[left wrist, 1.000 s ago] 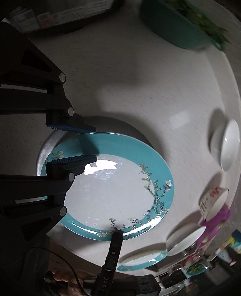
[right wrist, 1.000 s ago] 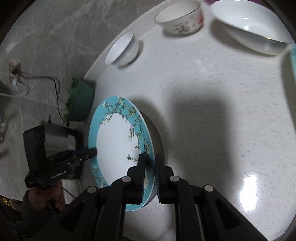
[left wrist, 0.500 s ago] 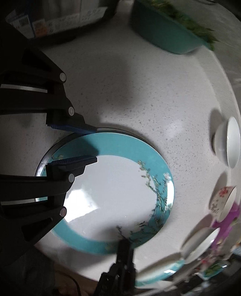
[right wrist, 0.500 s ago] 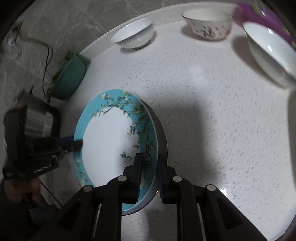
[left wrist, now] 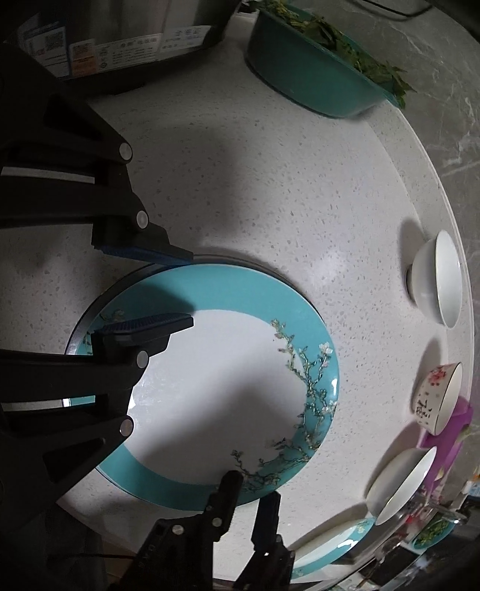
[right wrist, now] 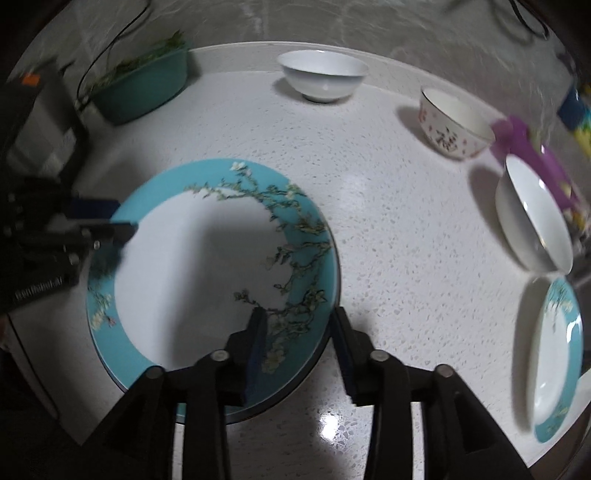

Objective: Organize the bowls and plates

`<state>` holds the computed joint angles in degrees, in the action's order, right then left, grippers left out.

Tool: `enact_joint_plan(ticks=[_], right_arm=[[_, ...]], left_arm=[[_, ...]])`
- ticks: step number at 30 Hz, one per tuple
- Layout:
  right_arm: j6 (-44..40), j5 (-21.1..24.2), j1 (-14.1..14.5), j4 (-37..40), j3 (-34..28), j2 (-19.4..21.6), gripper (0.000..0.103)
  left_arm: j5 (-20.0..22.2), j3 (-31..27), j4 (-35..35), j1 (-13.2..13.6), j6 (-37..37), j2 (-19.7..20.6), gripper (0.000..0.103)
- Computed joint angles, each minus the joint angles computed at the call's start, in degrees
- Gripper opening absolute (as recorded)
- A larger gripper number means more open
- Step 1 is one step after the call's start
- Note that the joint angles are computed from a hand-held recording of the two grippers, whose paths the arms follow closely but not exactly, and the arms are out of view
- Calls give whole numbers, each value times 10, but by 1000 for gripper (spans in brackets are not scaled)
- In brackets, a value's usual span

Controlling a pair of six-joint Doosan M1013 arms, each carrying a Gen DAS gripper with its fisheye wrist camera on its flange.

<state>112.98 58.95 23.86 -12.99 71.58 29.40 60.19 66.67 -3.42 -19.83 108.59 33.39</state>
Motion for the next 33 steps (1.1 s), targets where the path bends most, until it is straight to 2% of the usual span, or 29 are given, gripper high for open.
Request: enact_joint_plan(ticks=[2,3,4,5,6,7,8,10,14,17,20,22,23,25,27,28,30,33], right_arm=[[4,-2,-2,2,3,-3,44],[11,-2,-4,4,5,-5,47],[21,-9,-6,8,12,-12,50],[33,-31,-13,24,24,-24,61],[43,-50,-19,38,36,-35,76],[61,-85,-32,62,59,-56,83],[68,-115,-41,84,80,-74,88],[75,-157,-63,128,114,-103,88],[70,-239,-127,251,194,-169,88],[49,-280,-171,328,243,-207,88],[-23,-312,-218,405,283,-238,88],[-97,-306,-246,459,293,-245,95],[-129,-294,-262,483,297,-248,103],[-227,-264,-303,565,307,-251,103],[-249,-230,-327,561,304,-250,103],[-264,-205,-344,556,299,-248,103],[-310,-185,-365,562,300,-250,103],[-354,-171,-382,550,300,-250,103]], left_arm=[[-15,7,-1,1,-12,-6,25],[-24,9,-7,1,-18,-9,29],[-33,11,-22,2,-19,-14,41],[-37,9,-40,3,-15,-17,54],[-40,9,-59,4,-8,-19,80],[-47,7,-91,3,8,-23,86],[-51,5,-118,3,22,-25,86],[-51,-1,-175,-3,48,-29,86],[-16,-25,-278,-18,67,-17,88],[21,-41,-330,-37,34,3,88],[40,-61,-326,-65,-27,27,88],[41,-76,-309,-87,-77,42,88],[35,-75,-308,-95,-89,43,88],[33,-96,-292,-117,-114,59,88],[39,-116,-272,-136,-137,71,103],[42,-128,-258,-148,-147,78,103],[38,-136,-227,-165,-161,83,103],[49,-153,-208,-179,-180,97,103]])
